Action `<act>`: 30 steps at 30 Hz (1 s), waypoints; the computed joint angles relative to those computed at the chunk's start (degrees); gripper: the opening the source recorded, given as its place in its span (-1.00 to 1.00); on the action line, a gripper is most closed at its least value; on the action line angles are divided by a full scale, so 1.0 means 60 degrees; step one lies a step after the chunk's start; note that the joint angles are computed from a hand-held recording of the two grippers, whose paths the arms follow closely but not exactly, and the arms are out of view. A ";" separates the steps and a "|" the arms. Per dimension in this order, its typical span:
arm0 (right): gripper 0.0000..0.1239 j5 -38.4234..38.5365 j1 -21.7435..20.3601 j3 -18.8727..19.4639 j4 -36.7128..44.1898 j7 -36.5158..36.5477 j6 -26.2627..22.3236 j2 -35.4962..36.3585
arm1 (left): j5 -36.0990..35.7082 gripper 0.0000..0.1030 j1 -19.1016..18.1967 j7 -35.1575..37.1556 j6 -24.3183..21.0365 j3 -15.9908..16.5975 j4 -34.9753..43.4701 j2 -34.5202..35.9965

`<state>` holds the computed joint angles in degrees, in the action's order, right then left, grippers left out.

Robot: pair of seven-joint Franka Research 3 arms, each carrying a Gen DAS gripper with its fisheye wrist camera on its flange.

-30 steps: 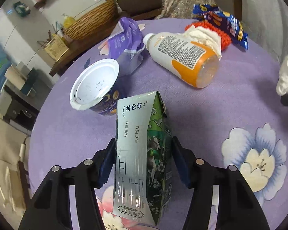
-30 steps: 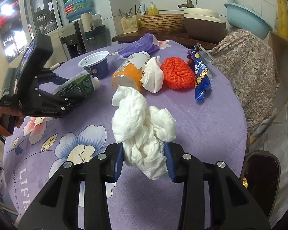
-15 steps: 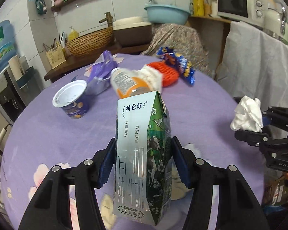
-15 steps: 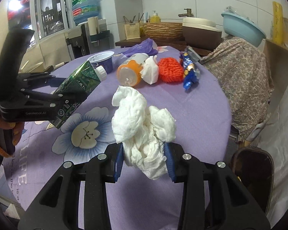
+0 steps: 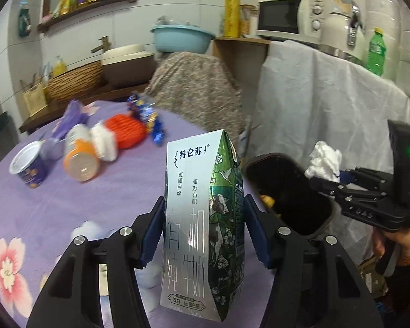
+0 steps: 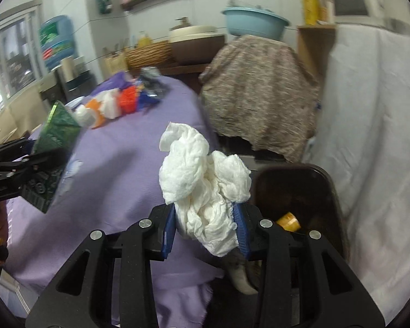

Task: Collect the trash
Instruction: 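Carry the milk carton and tissues over the dark trash bin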

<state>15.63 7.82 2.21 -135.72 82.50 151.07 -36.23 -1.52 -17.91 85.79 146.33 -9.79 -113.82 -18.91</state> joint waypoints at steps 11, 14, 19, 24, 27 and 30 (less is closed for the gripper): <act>-0.39 -0.0508 -0.1239 -0.0339 -0.0636 0.0515 -0.0025 -0.0095 | -0.0507 0.09 -0.0505 0.0015 -0.0170 -0.0784 0.2270 0.2501; -0.39 -0.0507 -0.1378 -0.0429 -0.0735 0.0596 -0.0023 0.0103 | -0.0295 0.09 -0.0546 -0.0243 -0.0513 -0.1015 0.2919 0.3164; -0.39 -0.0688 -0.1742 -0.0359 -0.0962 0.0949 0.0046 0.0396 | 0.0298 0.10 -0.0722 -0.0663 -0.0969 -0.1275 0.3739 0.4058; -0.39 -0.0674 -0.1846 -0.0492 -0.1099 0.1157 0.0062 0.0692 | 0.0566 0.10 -0.0941 -0.0869 -0.1567 -0.1429 0.4584 0.4918; -0.39 -0.0615 -0.1823 -0.0561 -0.1131 0.1206 0.0075 0.0775 | 0.1016 0.10 -0.1187 -0.0950 -0.1849 -0.1457 0.5120 0.5440; -0.39 -0.0709 -0.1905 -0.0493 -0.1136 0.1365 0.0067 0.0873 | 0.1294 0.10 -0.1384 -0.0959 -0.2118 -0.1458 0.5639 0.5913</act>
<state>11.38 -3.61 -0.75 -142.54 90.69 151.47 -30.99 6.25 -26.22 80.04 133.62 -18.54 -79.99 16.57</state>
